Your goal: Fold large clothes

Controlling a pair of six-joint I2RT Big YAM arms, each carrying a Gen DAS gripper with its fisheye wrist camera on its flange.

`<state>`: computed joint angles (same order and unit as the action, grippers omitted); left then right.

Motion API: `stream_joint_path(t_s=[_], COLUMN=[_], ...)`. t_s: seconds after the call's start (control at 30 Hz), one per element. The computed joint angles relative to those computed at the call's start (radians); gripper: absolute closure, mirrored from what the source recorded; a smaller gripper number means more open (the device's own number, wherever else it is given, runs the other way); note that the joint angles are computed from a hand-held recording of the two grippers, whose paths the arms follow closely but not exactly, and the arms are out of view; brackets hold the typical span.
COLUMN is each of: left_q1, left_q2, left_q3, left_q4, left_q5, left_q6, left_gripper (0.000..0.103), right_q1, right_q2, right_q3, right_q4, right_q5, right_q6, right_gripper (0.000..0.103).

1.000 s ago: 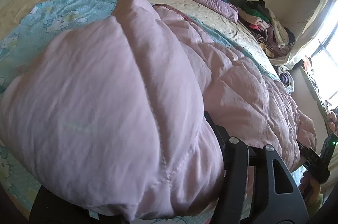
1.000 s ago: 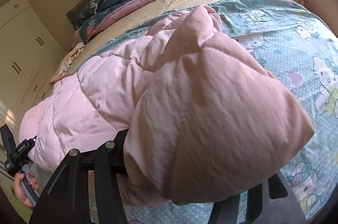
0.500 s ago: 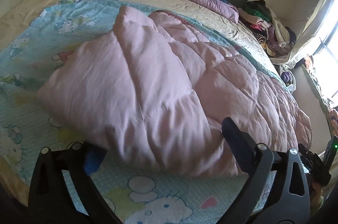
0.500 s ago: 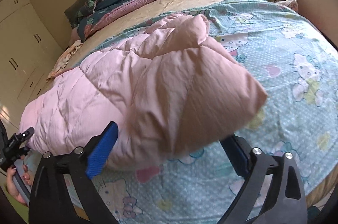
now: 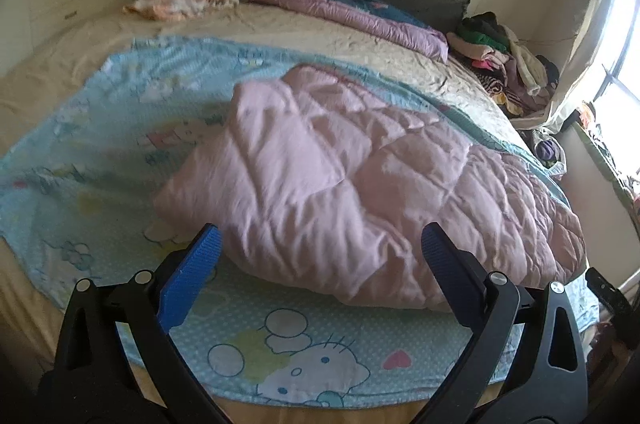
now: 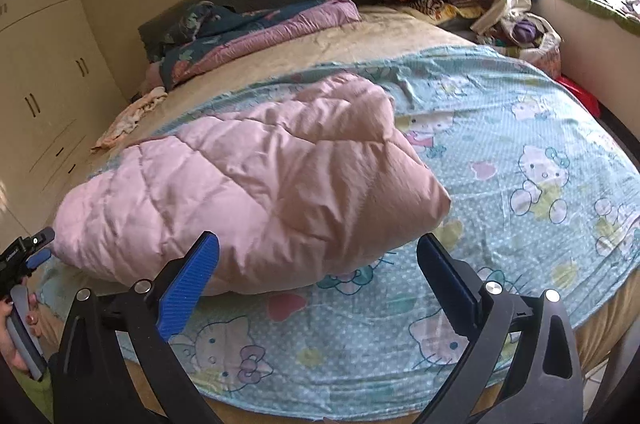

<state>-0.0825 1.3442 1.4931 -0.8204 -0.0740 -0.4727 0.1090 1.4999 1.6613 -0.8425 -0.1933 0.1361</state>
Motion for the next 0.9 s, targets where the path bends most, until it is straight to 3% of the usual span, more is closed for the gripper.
stream_joint_path(t_s=[0.73,0.9], left_q1=[-0.175,-0.215], left_q2=[-0.107,-0.129], left_q3=[-0.074,-0.121], left_q4=[0.045,0.07], left_q5=[-0.139,-0.142], left_q6=[0.076,0.082], left_gripper=[0.009,0.009], right_q1=[0.089,0.128], right_q2=[-0.215,-0.262], right_q3=[-0.173,-0.239], right_q4=[0.12,0.147], right_q5=[0.094,0.135], right_q6=[-0.113,-0.136], right_gripper=[0.004,0.004])
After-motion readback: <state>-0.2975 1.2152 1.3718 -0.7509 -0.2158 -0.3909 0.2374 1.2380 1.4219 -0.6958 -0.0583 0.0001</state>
